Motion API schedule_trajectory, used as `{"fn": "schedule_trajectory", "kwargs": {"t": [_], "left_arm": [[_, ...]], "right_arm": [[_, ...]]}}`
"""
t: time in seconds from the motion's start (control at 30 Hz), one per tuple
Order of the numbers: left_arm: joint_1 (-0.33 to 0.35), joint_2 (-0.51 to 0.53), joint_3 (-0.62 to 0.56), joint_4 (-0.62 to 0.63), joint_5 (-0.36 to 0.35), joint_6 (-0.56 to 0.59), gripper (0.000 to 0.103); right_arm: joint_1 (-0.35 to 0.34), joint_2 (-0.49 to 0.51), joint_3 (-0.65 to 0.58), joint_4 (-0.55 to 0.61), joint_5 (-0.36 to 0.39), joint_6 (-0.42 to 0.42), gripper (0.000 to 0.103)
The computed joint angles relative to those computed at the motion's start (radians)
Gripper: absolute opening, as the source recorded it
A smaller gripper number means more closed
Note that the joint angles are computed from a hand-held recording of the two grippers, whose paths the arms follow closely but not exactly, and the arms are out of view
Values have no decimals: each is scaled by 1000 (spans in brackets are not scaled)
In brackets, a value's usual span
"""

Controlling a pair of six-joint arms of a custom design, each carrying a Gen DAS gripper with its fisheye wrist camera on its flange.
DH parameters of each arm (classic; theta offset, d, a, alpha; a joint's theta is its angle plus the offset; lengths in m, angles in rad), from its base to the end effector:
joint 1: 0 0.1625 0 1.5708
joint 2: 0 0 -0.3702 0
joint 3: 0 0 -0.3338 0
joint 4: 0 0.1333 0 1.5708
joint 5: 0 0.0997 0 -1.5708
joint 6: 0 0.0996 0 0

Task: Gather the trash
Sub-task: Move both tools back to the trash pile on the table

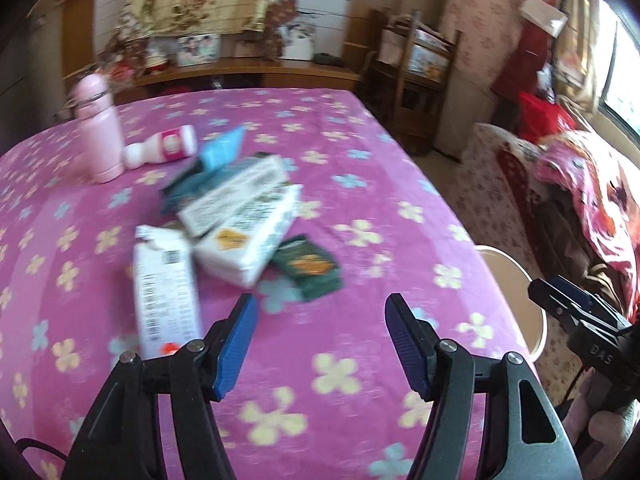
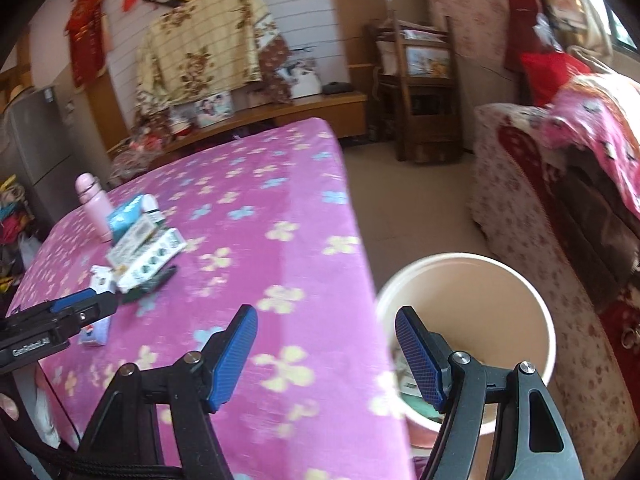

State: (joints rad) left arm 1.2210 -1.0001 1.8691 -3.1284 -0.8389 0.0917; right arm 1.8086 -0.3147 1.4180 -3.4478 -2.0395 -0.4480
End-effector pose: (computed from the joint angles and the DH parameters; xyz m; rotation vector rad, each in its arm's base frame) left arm 0.0028 -0.5754 0.2253 0.1987 2.3545 -0.9479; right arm 0.2356 -0.5972 -0.0148 0.5992 -2.3871 0.9310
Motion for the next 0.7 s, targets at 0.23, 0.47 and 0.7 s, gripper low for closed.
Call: {"fn": "schedule_trajectory", "kwargs": {"t": [0.23,0.47,0.7], "left_arm": [[37,-60,35,-29,36,15,67],[77,-100,39,-11,21,0,67],[121,-112,17,37,-33,-16,71]], "right_arm": [[46,74,-105,95,18,1,75],[76,147,-217,207,43,13,75],[84,196,-301,315,58,28,75]]}}
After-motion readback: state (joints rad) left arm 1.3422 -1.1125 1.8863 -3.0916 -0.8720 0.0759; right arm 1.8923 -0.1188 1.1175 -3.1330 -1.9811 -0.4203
